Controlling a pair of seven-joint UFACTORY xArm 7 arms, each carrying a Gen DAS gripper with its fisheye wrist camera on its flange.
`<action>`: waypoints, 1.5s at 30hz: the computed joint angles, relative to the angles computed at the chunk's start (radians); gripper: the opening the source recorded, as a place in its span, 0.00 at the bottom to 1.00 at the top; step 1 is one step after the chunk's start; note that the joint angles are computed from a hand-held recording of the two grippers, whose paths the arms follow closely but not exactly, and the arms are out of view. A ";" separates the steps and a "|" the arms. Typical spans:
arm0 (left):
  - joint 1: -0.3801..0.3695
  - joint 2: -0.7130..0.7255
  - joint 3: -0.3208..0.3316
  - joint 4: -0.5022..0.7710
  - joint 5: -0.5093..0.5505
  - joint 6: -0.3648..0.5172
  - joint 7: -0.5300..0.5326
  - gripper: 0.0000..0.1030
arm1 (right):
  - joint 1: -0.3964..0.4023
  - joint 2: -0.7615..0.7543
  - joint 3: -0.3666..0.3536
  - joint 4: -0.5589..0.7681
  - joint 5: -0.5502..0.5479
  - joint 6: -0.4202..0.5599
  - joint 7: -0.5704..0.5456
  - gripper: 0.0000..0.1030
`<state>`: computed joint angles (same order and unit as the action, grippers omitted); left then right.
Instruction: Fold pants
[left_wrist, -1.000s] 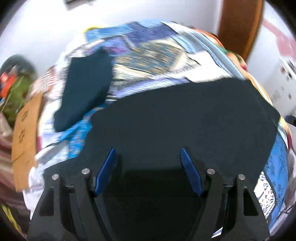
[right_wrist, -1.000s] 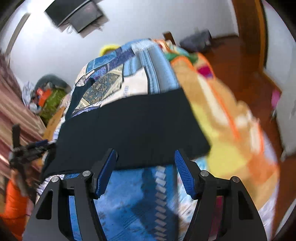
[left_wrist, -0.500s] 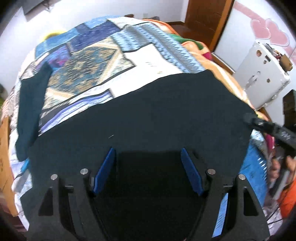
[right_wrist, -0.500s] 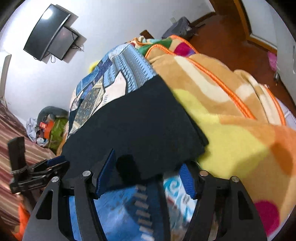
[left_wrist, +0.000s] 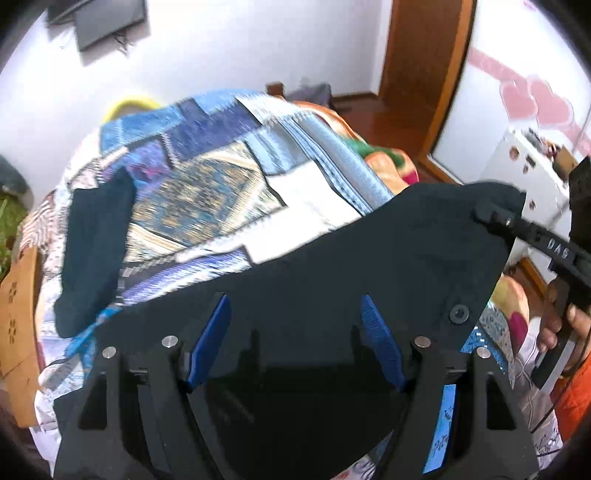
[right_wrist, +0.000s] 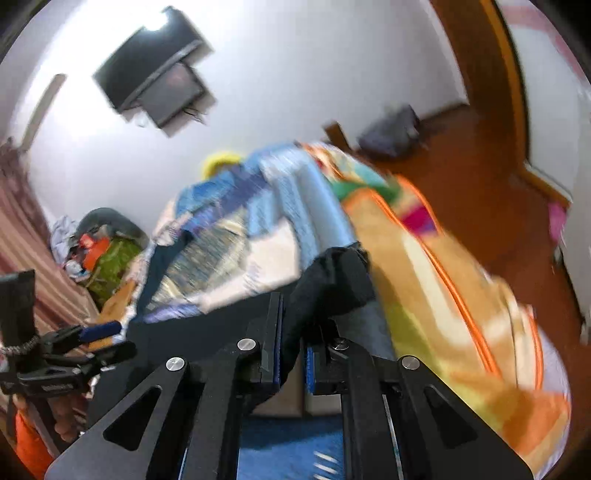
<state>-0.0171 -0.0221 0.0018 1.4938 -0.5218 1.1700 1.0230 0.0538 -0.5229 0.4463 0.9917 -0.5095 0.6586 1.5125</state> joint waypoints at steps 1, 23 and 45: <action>0.008 0.001 0.009 0.012 -0.016 0.004 0.003 0.74 | -0.009 0.021 0.006 0.033 -0.016 -0.001 -0.012 0.08; 0.308 0.192 0.075 0.277 -0.231 -0.006 -0.018 0.89 | 0.261 0.806 0.056 0.791 -0.100 -0.010 -0.389 0.08; 0.303 0.225 0.006 0.273 -0.098 -0.014 -0.064 0.89 | 0.460 0.714 -0.146 0.760 0.073 0.221 -0.627 0.60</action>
<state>0.2854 0.2030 0.0081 1.7671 -0.6198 1.1559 0.9594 0.5139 0.1907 0.2998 1.7522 -0.4366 0.8793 0.8859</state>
